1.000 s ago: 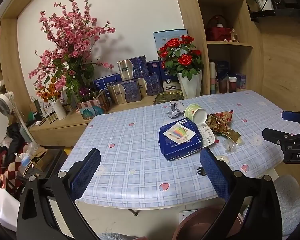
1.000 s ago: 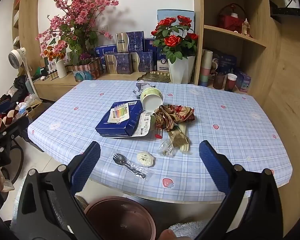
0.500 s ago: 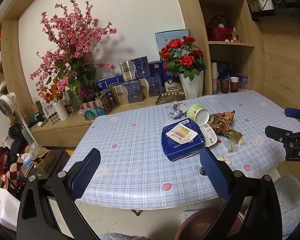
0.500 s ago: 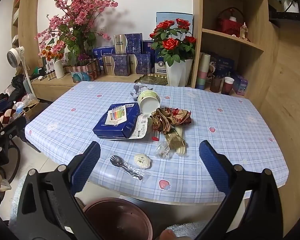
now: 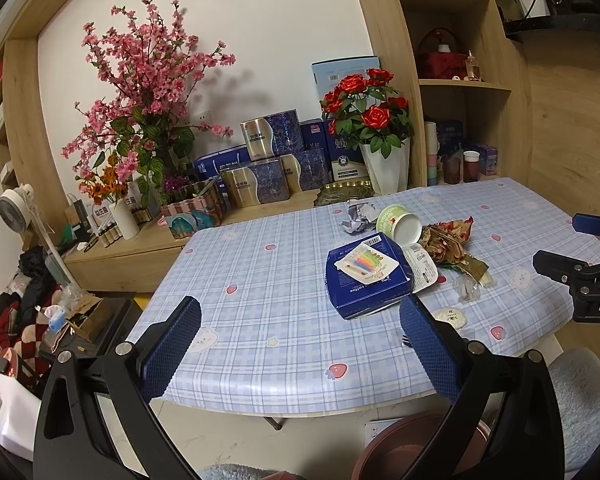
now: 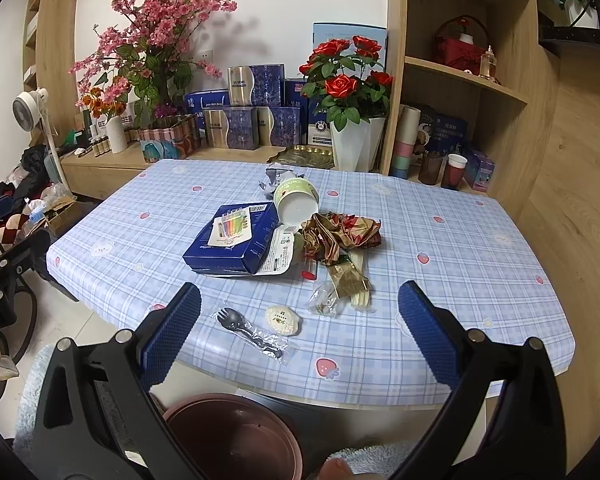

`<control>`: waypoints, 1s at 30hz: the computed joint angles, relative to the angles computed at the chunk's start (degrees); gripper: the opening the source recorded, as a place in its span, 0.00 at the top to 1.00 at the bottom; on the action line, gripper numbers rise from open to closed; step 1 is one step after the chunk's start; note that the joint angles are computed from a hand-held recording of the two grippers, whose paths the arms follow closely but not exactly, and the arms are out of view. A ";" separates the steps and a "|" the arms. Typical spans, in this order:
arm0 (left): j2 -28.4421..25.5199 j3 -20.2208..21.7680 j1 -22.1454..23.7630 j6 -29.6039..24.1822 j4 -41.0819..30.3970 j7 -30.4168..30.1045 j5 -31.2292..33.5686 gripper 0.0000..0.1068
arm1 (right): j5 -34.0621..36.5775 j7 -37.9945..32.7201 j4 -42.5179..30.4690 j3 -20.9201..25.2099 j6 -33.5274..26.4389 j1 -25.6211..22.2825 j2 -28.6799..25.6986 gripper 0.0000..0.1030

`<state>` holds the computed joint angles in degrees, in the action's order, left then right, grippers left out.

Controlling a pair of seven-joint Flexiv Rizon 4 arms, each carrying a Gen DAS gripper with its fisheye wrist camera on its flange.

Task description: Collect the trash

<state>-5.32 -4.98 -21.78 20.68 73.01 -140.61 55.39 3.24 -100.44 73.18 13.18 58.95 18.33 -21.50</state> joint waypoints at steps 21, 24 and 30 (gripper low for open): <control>0.76 -0.44 0.70 0.69 2.98 -1.62 0.26 0.09 | -1.32 0.74 1.84 -0.30 1.69 0.50 0.41 0.06; 0.70 -0.49 0.67 0.58 3.02 -1.69 0.36 0.09 | -1.53 0.90 2.00 -0.28 1.84 0.50 0.40 0.06; 0.56 -0.41 0.56 0.50 2.87 -1.63 0.29 0.09 | -1.65 0.88 2.02 -0.15 1.91 0.40 0.27 0.06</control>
